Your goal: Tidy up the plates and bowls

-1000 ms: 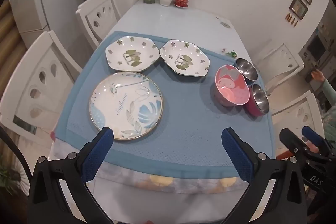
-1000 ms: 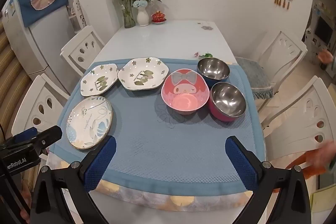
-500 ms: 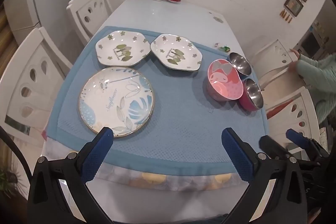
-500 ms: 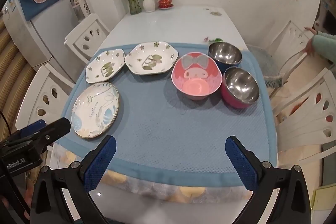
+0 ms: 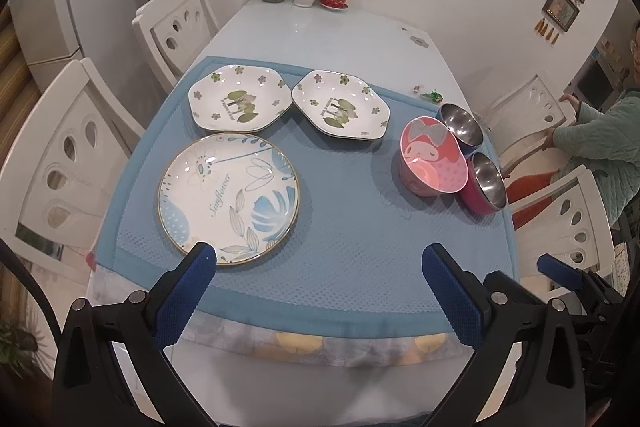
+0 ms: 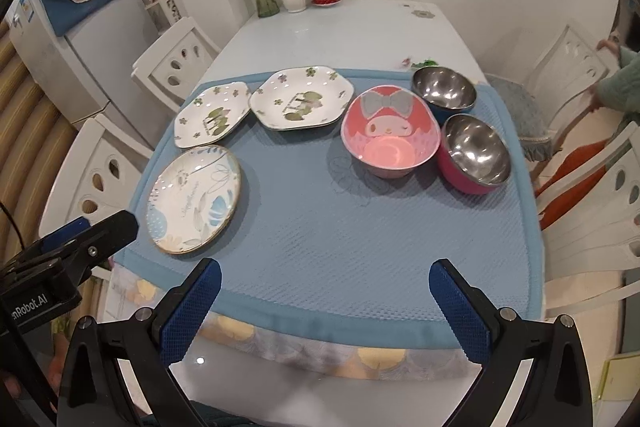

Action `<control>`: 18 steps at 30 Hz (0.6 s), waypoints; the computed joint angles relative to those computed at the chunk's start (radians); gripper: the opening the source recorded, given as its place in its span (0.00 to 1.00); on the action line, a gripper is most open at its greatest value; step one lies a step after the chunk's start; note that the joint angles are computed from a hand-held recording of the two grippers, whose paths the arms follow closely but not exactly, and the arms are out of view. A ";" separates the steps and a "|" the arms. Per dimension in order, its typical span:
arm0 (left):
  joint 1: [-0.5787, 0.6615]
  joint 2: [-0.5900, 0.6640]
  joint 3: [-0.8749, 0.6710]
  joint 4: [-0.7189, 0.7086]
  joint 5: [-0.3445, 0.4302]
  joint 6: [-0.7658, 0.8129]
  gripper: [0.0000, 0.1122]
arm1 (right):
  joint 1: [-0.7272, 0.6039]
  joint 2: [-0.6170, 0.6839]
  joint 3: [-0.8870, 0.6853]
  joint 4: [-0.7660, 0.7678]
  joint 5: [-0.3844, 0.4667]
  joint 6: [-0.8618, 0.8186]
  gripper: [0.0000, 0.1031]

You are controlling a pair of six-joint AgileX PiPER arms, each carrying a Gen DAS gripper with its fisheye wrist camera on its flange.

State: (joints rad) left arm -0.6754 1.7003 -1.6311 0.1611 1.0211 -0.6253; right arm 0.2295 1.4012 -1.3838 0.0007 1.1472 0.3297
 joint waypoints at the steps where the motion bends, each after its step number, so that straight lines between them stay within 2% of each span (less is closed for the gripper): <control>1: -0.001 0.000 0.000 0.000 0.000 0.001 0.91 | 0.002 0.000 0.003 0.005 -0.001 -0.003 1.00; 13: 0.033 0.004 0.014 -0.047 -0.001 0.002 0.91 | 0.005 0.013 0.002 0.021 0.004 -0.014 1.00; 18: 0.010 0.011 -0.006 -0.005 0.021 -0.009 0.91 | 0.000 0.014 0.004 0.043 -0.001 -0.031 1.00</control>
